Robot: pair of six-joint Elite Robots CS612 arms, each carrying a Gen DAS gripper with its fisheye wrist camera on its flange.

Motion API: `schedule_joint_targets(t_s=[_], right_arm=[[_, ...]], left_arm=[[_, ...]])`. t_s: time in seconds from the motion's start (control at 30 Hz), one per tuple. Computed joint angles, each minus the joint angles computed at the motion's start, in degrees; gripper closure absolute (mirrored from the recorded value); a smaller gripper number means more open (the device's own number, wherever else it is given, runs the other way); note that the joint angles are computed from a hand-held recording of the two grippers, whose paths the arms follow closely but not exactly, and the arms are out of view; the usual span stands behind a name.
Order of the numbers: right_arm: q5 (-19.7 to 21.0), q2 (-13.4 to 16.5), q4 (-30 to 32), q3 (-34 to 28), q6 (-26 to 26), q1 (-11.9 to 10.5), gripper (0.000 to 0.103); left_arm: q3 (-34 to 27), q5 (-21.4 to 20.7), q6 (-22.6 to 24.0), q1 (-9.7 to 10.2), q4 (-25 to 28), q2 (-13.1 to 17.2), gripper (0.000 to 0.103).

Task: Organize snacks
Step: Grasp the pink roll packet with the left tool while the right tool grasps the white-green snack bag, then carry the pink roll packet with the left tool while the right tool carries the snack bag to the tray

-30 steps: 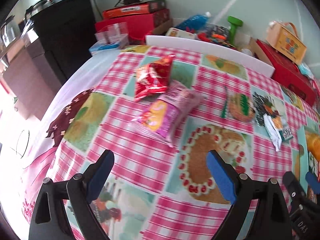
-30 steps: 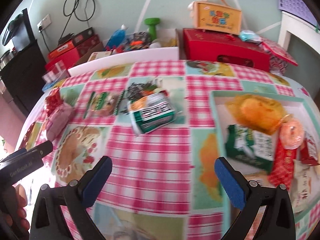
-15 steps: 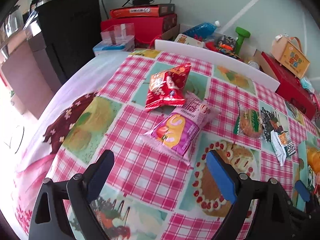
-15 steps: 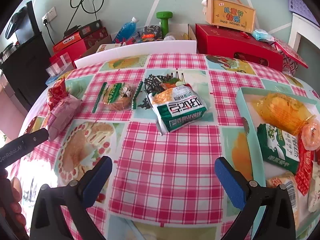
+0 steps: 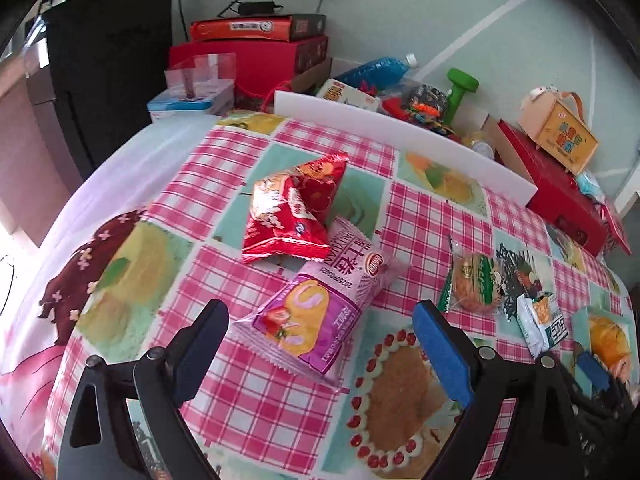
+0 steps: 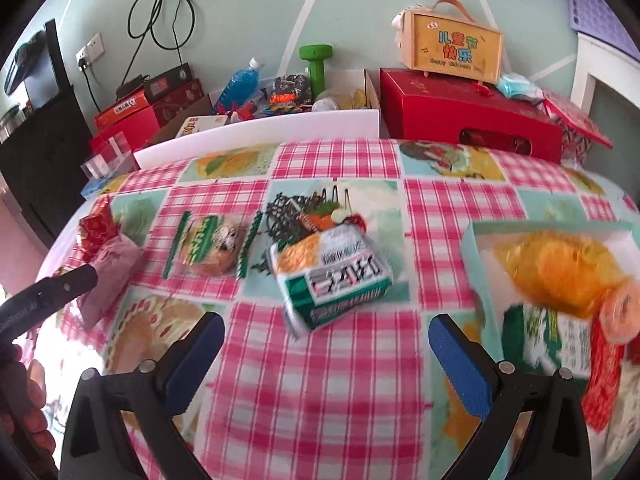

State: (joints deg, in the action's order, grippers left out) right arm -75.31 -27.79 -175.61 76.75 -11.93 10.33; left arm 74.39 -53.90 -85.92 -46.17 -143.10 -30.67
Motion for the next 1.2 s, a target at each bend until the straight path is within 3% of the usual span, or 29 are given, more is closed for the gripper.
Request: schedule_joint_targets(t_s=[0.33, 0.47, 0.73, 0.9, 1.2], right_arm=[[-1.43, 3.03, 13.60, -8.42, -1.34, 0.68, 0.000], [-3.39, 3.44, 13.88, -9.38, -2.51, 1.01, 0.005], [-3.44, 3.14, 13.55, -9.01, -2.91, 1.14, 0.027], [-3.15, 2.57, 12.71, -7.68, -2.70, 1.10, 0.035], [-4.79, 0.28, 11.11, -3.20, -1.64, 1.29, 0.036]], left_arm=[[-0.35, -1.86, 2.88, 0.93, -2.25, 1.06, 0.010], [-0.56, -2.25, 4.09, 1.07, -3.15, 1.43, 0.012], [-1.55, -3.41, 6.34, 1.04, -3.31, 1.93, 0.054], [-3.14, -4.33, 7.02, 0.68, -0.42, 2.19, 0.057], [-3.16, -5.12, 6.35, -0.67, 1.40, 1.58, 0.058]])
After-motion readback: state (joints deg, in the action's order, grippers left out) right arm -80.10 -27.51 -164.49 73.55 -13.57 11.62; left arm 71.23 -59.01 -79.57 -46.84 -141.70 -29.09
